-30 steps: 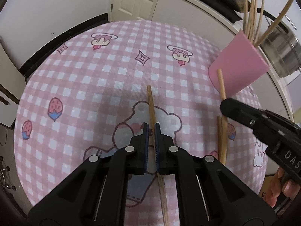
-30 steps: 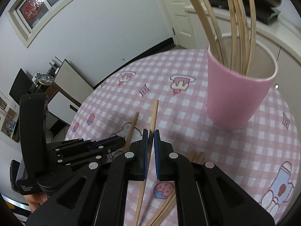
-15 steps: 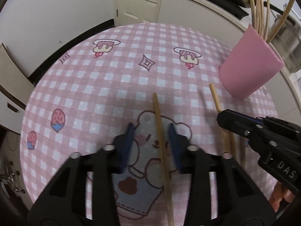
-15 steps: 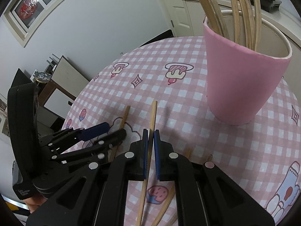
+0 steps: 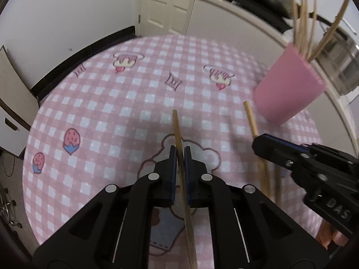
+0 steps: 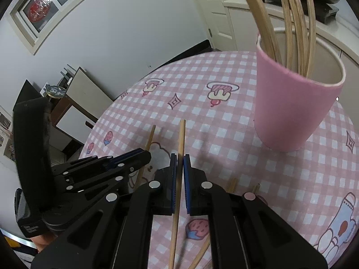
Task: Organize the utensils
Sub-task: 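Lift the chopstick with the left gripper over the pink cup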
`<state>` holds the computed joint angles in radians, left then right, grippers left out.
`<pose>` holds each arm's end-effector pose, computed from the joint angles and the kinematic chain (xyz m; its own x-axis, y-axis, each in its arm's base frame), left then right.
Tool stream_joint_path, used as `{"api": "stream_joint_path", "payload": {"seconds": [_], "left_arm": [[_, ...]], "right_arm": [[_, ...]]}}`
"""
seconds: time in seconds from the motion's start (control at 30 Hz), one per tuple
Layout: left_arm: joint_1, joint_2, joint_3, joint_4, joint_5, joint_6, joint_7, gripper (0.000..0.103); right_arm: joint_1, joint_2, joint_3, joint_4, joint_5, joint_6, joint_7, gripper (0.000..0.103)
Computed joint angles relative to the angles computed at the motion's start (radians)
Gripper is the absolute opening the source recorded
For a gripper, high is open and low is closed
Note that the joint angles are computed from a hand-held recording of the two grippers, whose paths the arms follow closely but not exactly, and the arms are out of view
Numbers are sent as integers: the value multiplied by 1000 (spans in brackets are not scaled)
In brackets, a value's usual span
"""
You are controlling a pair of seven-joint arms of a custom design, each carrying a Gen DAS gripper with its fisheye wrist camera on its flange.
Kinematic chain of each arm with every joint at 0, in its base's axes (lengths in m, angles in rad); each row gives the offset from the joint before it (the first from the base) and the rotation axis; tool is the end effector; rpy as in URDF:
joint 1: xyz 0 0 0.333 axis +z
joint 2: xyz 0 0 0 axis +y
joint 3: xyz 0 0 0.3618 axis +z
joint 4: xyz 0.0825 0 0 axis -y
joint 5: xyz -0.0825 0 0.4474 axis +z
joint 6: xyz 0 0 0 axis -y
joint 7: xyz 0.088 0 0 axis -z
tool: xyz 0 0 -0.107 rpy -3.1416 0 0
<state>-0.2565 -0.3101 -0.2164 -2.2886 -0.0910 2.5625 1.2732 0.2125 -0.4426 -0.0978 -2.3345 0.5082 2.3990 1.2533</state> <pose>0.4822 -0.2555 0.5562 -0.1705 -0.9693 0.1772 -0.8541 0.0557 -0.5171 0.4968 0.0552 0.5815 0.2312 -0.9062 -0.3540 -0.8560 -0.0165 -0.5167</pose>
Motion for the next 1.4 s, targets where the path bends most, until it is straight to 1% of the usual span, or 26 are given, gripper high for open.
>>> {"api": "stream_joint_path", "payload": {"seconds": [0.27, 0.5, 0.7, 1.0, 1.13, 1.2, 1.4], "left_arm": [[-15, -140, 7, -45, -16, 62, 0, 6], [-34, -244, -11, -64, 0, 108, -18, 6], [-39, -289, -33, -56, 28, 128, -45, 6], [-44, -312, -58, -27, 64, 158, -76, 6], [-40, -304, -71, -2, 86, 174, -89, 6], [-43, -295, -72, 13, 92, 183, -89, 6], [-32, -248, -99, 79, 127, 204, -104, 6]], "right_arm": [[2, -84, 0, -27, -5, 41, 3, 4], [17, -179, -1, -59, -37, 92, 22, 4], [30, -272, 2, -86, -81, 132, 33, 4], [50, -358, -14, -110, -137, 195, 34, 4], [42, -376, -22, -108, -164, 216, 37, 4], [32, -376, -26, -103, -178, 231, 40, 4], [6, -360, -33, -80, -217, 276, 44, 4]]}}
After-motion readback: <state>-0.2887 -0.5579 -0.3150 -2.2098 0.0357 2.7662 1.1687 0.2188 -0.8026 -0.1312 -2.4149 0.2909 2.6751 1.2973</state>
